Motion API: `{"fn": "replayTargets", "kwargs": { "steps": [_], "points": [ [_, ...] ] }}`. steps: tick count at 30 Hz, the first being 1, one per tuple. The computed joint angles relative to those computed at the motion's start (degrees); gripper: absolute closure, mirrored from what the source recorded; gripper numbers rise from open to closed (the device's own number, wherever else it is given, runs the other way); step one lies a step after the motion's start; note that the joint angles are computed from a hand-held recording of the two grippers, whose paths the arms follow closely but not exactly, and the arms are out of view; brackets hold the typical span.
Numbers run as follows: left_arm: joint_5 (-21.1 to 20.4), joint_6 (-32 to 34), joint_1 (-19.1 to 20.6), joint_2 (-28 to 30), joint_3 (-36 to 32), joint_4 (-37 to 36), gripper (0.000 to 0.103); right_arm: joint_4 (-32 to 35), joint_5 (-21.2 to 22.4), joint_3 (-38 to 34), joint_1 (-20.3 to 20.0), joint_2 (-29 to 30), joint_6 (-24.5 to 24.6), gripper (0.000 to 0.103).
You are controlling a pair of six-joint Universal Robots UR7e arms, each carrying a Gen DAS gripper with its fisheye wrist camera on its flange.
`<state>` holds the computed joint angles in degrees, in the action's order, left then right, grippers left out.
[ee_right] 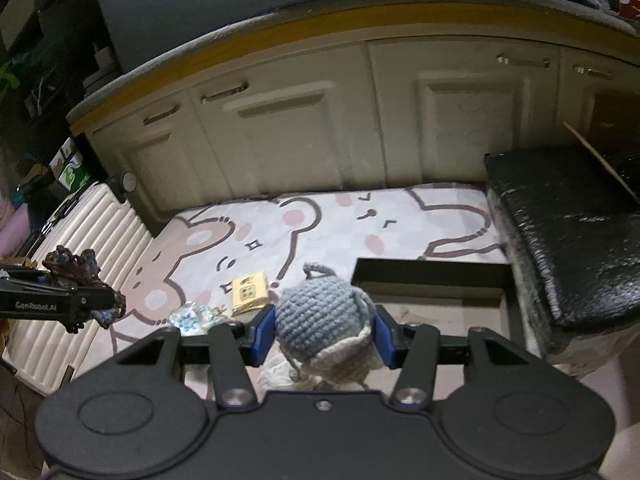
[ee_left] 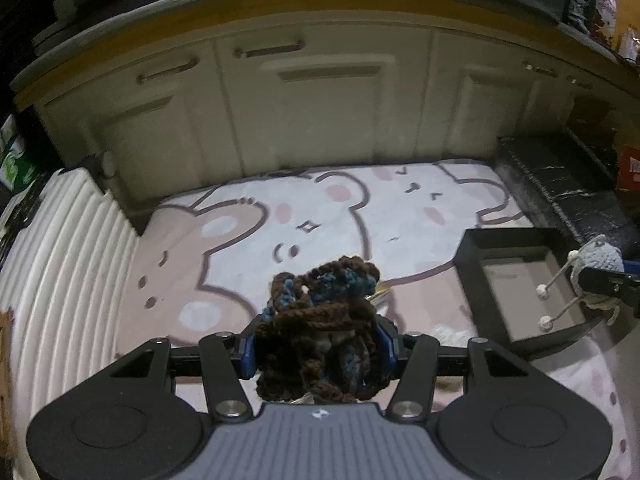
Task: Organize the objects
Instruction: 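Lift the brown bundle with the left tool while the right tool carries the mouse toward the box, then lower both held toys into the black box and open both tools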
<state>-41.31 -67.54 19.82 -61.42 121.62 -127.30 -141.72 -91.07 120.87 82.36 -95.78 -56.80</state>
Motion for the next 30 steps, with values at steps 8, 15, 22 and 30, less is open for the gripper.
{"fn": "replayTargets", "kwargs": {
  "steps": [8, 15, 22, 30],
  "points": [
    [-1.14, 7.80, 1.99, 8.55, -7.78, -9.22, 0.048, -0.40, -1.28, -4.97, -0.42, 2.41, 1.69, 0.051],
    [-3.81, 14.04, 3.65, 16.33, -14.01, -18.73, 0.048, -2.17, -4.21, -8.11, -1.31, 5.74, 3.60, 0.051],
    [-5.98, 18.29, 6.96, 23.89, -20.14, -26.83, 0.048, -5.32, -6.68, -10.20, -1.30, 10.04, 6.85, 0.051],
    [-9.09, 19.98, 10.77, 29.78, -24.86, -31.26, 0.048, -9.78, -10.80, -13.12, -0.37, 16.24, 11.20, 0.051]
  ]
}}
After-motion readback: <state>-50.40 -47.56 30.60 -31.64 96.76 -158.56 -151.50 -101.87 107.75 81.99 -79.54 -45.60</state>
